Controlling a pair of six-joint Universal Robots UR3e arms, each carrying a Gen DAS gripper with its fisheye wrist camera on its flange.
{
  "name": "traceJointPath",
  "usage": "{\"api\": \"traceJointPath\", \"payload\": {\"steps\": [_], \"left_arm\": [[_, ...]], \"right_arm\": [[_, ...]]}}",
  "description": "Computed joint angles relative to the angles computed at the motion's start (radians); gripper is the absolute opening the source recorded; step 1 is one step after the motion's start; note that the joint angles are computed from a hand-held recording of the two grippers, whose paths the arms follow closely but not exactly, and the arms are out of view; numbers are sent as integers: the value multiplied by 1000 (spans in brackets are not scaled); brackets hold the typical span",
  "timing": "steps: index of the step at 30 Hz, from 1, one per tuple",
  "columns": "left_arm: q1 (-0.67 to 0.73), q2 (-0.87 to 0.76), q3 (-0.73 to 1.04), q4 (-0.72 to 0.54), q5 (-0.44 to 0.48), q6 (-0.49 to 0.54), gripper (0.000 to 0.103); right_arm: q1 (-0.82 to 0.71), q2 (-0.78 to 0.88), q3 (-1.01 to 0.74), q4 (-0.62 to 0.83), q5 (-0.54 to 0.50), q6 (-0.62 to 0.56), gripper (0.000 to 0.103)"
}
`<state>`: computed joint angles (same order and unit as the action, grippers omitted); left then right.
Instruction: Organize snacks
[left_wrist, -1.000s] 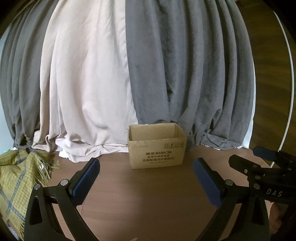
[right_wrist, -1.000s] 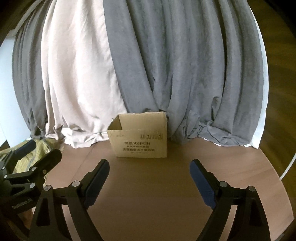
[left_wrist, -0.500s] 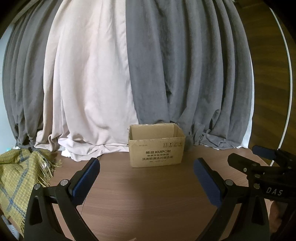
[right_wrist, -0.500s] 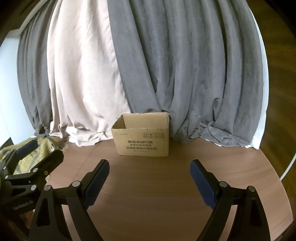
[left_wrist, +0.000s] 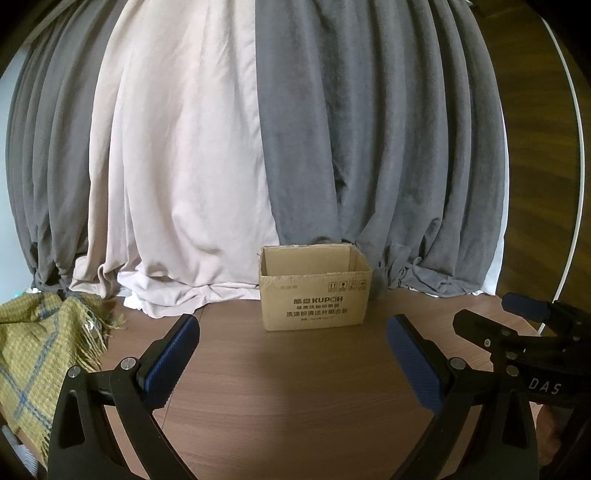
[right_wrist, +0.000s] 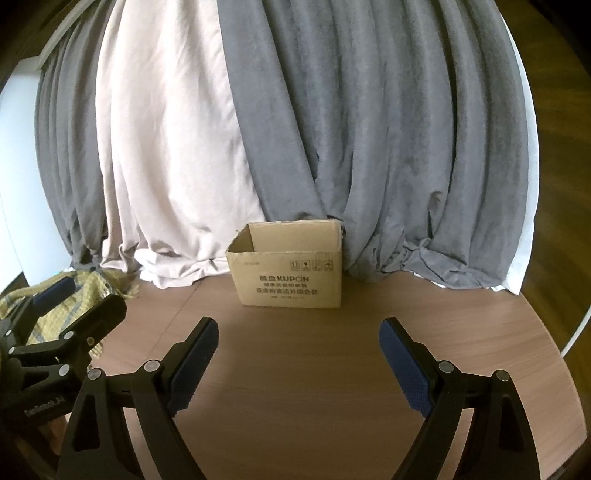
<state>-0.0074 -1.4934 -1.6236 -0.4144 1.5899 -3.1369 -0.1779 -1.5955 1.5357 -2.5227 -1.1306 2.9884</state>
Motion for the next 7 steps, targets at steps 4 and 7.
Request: {"api": "traceJointPath", "payload": {"steps": [4, 7], "left_arm": [[-6, -5, 9, -8, 10, -2, 103], [-8, -10, 17, -14, 14, -6, 103]], "right_arm": [[1, 0, 0, 4, 2, -3, 89], [5, -2, 4, 2, -4, -1, 89]]}}
